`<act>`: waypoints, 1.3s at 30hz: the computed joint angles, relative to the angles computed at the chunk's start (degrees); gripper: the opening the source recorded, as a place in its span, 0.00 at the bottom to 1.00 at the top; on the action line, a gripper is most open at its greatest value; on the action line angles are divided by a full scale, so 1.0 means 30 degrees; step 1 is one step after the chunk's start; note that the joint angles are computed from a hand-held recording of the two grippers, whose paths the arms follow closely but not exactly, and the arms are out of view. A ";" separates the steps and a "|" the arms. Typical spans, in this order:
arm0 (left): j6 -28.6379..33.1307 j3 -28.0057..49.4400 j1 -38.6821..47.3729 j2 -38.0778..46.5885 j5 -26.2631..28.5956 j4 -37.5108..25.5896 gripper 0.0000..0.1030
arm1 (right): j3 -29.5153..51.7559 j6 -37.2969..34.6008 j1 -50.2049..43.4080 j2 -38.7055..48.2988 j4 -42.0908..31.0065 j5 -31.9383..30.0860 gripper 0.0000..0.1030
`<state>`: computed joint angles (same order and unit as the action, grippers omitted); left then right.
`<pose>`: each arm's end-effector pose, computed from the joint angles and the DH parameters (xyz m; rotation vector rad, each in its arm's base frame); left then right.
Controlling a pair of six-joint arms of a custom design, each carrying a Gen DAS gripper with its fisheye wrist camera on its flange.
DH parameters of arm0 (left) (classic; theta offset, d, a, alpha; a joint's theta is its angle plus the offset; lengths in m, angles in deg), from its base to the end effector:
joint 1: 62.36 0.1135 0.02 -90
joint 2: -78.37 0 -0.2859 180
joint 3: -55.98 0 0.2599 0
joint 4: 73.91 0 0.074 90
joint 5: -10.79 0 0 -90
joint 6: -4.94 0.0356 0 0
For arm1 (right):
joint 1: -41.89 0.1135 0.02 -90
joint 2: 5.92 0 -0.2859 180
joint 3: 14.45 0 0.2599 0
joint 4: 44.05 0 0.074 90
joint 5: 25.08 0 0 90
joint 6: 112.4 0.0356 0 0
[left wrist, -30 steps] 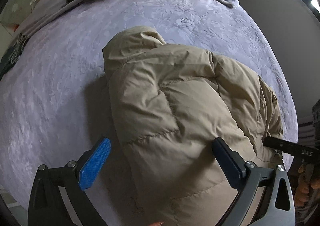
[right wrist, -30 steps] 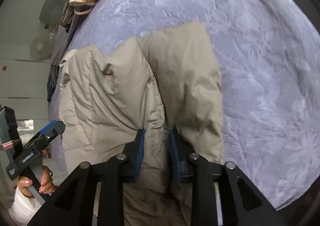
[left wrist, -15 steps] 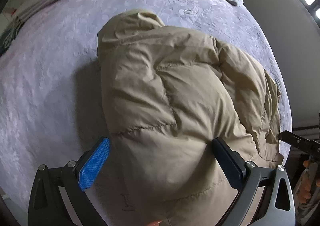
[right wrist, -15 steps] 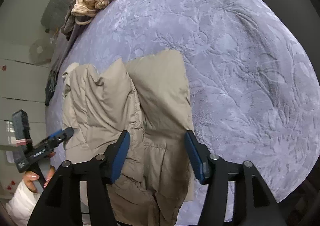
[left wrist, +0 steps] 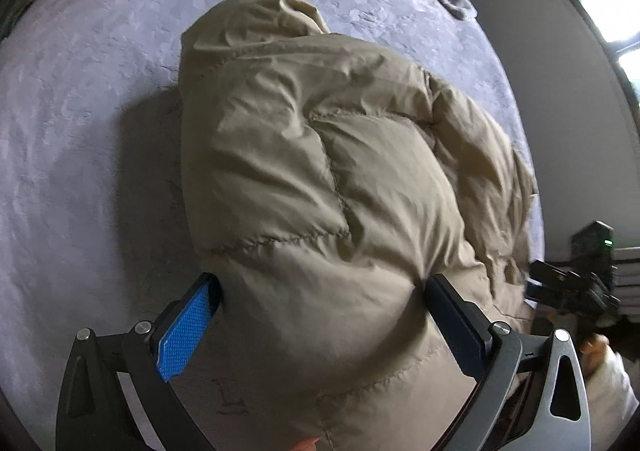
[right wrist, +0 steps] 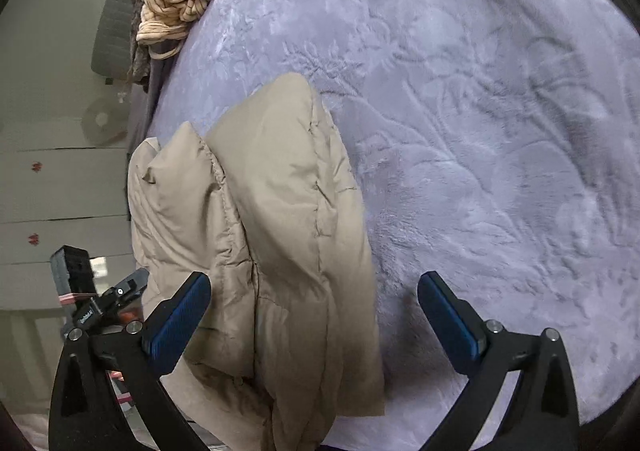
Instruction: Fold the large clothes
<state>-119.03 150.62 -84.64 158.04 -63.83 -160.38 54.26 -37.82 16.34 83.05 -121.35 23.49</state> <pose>0.2316 -0.1051 0.3592 -0.2342 2.9200 -0.5736 0.2316 -0.0846 0.2095 0.3186 2.7982 1.0624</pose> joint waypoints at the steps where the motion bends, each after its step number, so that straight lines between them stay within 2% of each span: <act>1: 0.0236 -0.0417 0.0635 -0.0336 0.1056 0.0372 0.99 | 0.0072 -0.0261 -0.0015 0.0484 -0.0055 -0.0490 1.00; 4: 0.1414 -0.1871 0.3089 -0.1226 0.4531 0.1187 0.99 | 0.0441 -0.1501 0.0113 0.1525 -0.0970 -0.2438 1.00; 6: 0.2095 -0.2640 0.4489 -0.1531 0.5935 0.1318 0.99 | 0.0811 -0.2192 0.0653 0.1918 -0.1488 -0.2701 1.00; 9: 0.3124 -0.3607 0.5744 -0.1500 0.7096 0.1278 0.99 | 0.1272 -0.2370 0.2353 0.1941 -0.1290 -0.1368 1.00; 11: 0.3750 -0.4184 0.5883 -0.1189 0.7355 0.1401 0.99 | 0.1333 -0.1701 0.3259 0.1883 -0.0443 -0.0057 1.00; 13: 0.4130 -0.4903 0.6067 -0.1101 0.8271 0.2053 0.99 | 0.1520 -0.1229 0.3736 0.2395 0.0094 0.0362 1.00; 19: 0.4106 -0.7088 0.6642 -0.0531 1.1196 0.4581 0.99 | 0.2872 -0.1479 0.4686 0.4984 -0.0146 -0.0530 1.00; 22: 0.3388 -0.7628 0.6107 -0.0082 1.1495 0.5994 1.00 | 0.3554 -0.1781 0.5339 0.6251 -0.0494 -0.1317 1.00; 26: 0.1989 -0.7694 0.5015 0.0010 1.0458 0.7104 1.00 | 0.3451 -0.0446 0.6117 0.6714 0.0740 -0.1587 1.00; 29: 0.1354 -0.6815 0.3708 -0.0340 0.8170 0.6414 1.00 | 0.3043 0.0423 0.6349 0.6286 0.1458 -0.1488 1.00; 32: 0.1094 -0.5213 0.2049 -0.0495 0.4976 0.5307 1.00 | 0.2725 0.1509 0.6699 0.5761 0.1884 -0.1343 1.00; 34: 0.0924 -0.4520 0.1356 -0.0538 0.3900 0.4872 0.93 | 0.2563 0.2303 0.6921 0.5444 0.2052 -0.1393 0.99; 36: 0.0769 -0.3726 0.0653 -0.0509 0.2824 0.4399 0.88 | 0.2613 0.2856 0.6985 0.5303 0.2052 -0.1572 0.90; 38: 0.0615 -0.3121 0.0092 -0.0611 0.2025 0.3918 0.84 | 0.2437 0.3578 0.7013 0.4967 0.2229 -0.1946 0.73; 39: 0.0490 -0.2846 -0.0169 -0.0567 0.1748 0.3766 0.83 | 0.2373 0.3714 0.7003 0.4788 0.2253 -0.2071 0.68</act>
<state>-117.56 142.08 -85.15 156.34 -58.59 -149.09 61.37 -26.67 37.35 97.42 -114.60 17.27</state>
